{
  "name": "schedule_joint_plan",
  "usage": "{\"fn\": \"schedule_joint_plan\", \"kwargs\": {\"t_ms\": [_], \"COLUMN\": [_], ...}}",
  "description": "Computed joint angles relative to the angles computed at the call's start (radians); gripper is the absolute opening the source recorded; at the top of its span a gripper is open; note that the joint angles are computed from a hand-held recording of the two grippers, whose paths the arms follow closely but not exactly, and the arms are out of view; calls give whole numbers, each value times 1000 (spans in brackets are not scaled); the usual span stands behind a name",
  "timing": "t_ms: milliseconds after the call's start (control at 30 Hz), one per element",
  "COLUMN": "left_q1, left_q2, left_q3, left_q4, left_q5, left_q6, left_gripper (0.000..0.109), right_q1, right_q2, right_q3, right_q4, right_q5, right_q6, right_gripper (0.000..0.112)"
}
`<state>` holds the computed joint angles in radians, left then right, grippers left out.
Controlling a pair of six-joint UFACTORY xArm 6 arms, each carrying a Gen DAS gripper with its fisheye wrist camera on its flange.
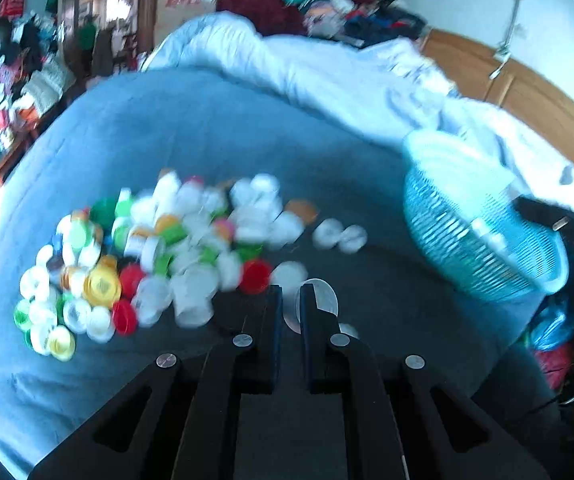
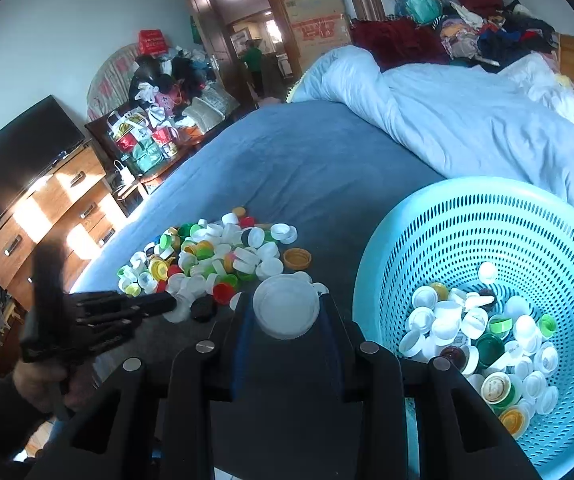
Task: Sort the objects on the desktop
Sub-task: 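Carry both held white caps over the light-blue basket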
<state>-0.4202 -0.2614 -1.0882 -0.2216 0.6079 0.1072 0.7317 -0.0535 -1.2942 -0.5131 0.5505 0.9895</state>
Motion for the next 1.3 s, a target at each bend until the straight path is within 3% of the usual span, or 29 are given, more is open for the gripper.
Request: {"fn": "schedule_joint_plan", "kwargs": {"t_ms": [133,300,567,933,1300], "left_q1": [-32,-93,-172,-258,-304], "left_q2": [30,92,189,347,643], "left_q3": [-86,-200,-355,-610,-1065], "left_q4": [58,276,351,337,237], "left_q5": [8,39,85,175,429], "left_q6": [-87,-270,-352,-343,-298], "left_gripper": [6,6,6,6,6], "right_q1": [5,9,-16,-53,-123], "right_q2": [-16,-52,-149,-230,-274], "right_q3": [-6,-16,8,16,57], "right_q4": [-49,-129,-205,-213,-129], "right_q5": [28,102,194,307,321], "right_q6": [36,59,86,55,7], "right_gripper": [36,36,36,36,36]}}
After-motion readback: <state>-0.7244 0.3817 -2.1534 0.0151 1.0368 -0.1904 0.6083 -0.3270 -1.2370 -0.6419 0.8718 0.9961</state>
